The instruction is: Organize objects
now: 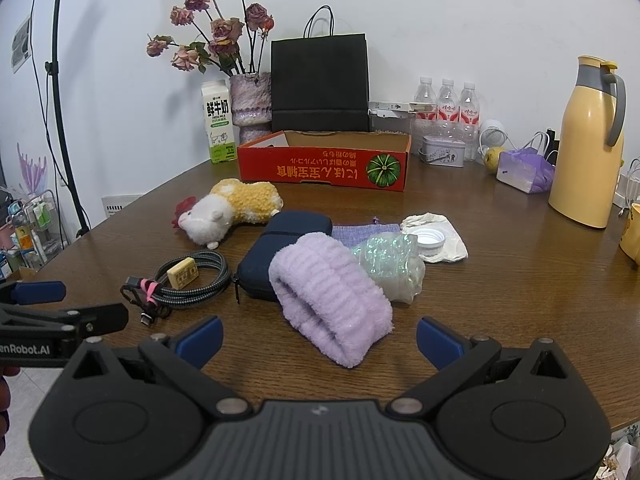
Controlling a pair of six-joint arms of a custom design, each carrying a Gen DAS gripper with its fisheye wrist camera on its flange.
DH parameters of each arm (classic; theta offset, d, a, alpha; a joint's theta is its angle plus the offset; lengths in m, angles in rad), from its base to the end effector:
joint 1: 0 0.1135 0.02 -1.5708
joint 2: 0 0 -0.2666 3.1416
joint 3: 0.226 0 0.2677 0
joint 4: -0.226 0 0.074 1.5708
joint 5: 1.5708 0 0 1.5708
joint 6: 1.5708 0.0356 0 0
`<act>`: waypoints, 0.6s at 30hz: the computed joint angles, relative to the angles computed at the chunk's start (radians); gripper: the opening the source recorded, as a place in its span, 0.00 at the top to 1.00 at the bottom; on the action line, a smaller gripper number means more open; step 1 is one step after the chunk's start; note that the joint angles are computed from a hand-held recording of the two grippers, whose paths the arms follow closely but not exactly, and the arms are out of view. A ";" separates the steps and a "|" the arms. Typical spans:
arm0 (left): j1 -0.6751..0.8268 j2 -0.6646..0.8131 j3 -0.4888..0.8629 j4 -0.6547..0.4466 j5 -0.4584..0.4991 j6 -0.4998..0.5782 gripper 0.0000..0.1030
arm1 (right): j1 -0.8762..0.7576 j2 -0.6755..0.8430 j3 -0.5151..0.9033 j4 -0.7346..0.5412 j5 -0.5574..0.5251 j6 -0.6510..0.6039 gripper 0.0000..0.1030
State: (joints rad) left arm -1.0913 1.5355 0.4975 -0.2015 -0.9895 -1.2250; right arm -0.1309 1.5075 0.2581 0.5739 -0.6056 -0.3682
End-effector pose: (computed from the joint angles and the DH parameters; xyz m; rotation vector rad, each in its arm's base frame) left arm 0.1303 -0.1861 0.0972 -0.3310 2.0936 0.1334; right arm 0.2238 -0.0090 0.0864 -0.5645 2.0593 0.3888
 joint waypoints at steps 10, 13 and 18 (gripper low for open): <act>-0.006 0.009 0.001 -0.001 -0.002 -0.010 0.00 | 0.001 0.009 -0.004 0.012 -0.001 0.000 0.00; -0.003 0.007 0.001 0.000 0.000 -0.007 0.00 | 0.000 0.011 -0.007 0.016 -0.002 0.000 0.00; -0.004 0.006 0.001 -0.001 0.000 -0.007 0.00 | -0.001 0.006 -0.006 0.010 -0.002 -0.001 0.00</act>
State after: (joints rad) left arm -1.0952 1.5417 0.4981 -0.2026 -0.9895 -1.2320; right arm -0.1320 1.5138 0.2522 0.5838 -0.6078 -0.3692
